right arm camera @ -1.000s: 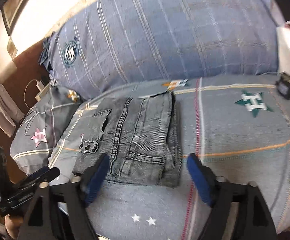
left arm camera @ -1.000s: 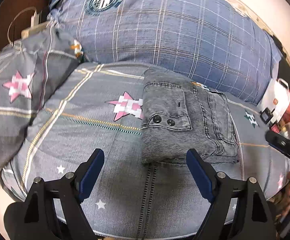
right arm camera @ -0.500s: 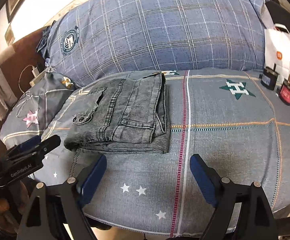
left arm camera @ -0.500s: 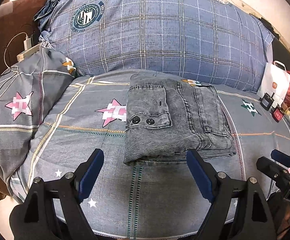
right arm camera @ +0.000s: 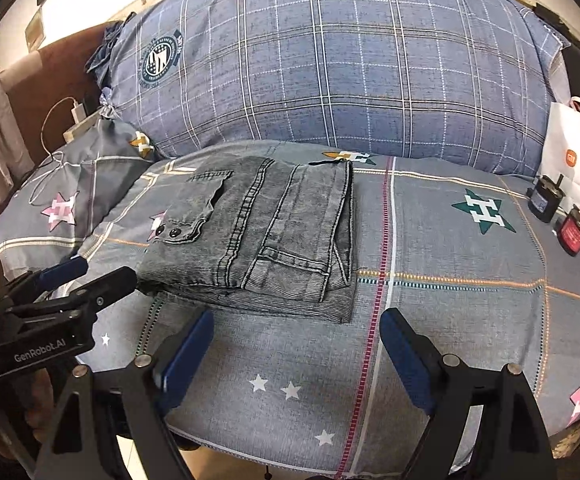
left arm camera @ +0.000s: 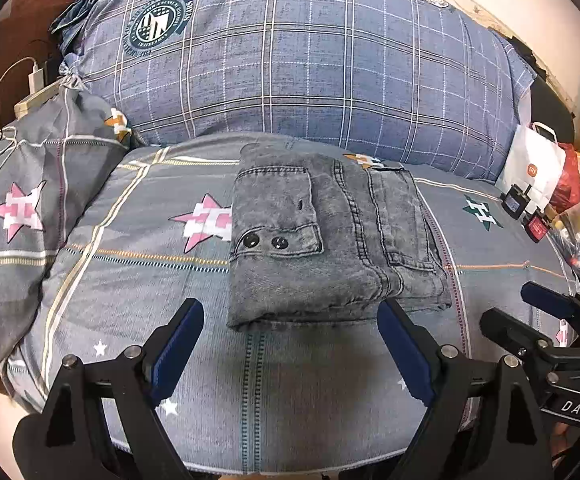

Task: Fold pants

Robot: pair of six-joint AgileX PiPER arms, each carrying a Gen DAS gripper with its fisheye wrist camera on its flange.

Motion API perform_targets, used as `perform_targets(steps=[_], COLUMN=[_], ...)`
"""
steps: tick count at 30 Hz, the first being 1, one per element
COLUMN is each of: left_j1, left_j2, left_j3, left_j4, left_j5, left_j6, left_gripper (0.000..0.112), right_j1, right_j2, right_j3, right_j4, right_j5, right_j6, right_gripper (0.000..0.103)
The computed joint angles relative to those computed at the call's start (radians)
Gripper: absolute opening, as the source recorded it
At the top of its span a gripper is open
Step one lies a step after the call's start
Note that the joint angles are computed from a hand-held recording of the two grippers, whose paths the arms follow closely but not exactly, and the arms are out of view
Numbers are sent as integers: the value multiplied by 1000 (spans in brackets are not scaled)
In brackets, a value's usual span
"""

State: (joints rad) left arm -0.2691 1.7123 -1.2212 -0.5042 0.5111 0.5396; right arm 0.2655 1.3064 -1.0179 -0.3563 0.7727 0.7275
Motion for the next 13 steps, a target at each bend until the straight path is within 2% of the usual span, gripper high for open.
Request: perform_targets(steps=[2, 5, 8, 9, 11, 13], left_j1=[-1, -3, -12, -22, -31, -31], left_j2=[8, 40, 53, 52, 51, 62], left_j3=[-8, -54, -75, -71, -68, -89], left_j4=[-8, 13, 45, 80, 111, 112], left_j5=[-5, 28, 25, 3, -23, -5], left_j6=[0, -23, -61, -95, -126, -130], left_gripper=[89, 89, 89, 89, 97, 98], right_j1=[-14, -29, -56, -63, -78, -88], right_j2=[10, 17, 28, 32, 39, 45], right_j3=[-5, -9, -8, -9, -10, -14], right_j4=[21, 42, 80, 88, 107, 122], right_j5=[-9, -25, -42, -45, -54, -63], right_j6=[-26, -56, -100, -110, -132, -149], right_gripper=[87, 87, 87, 87, 87, 87])
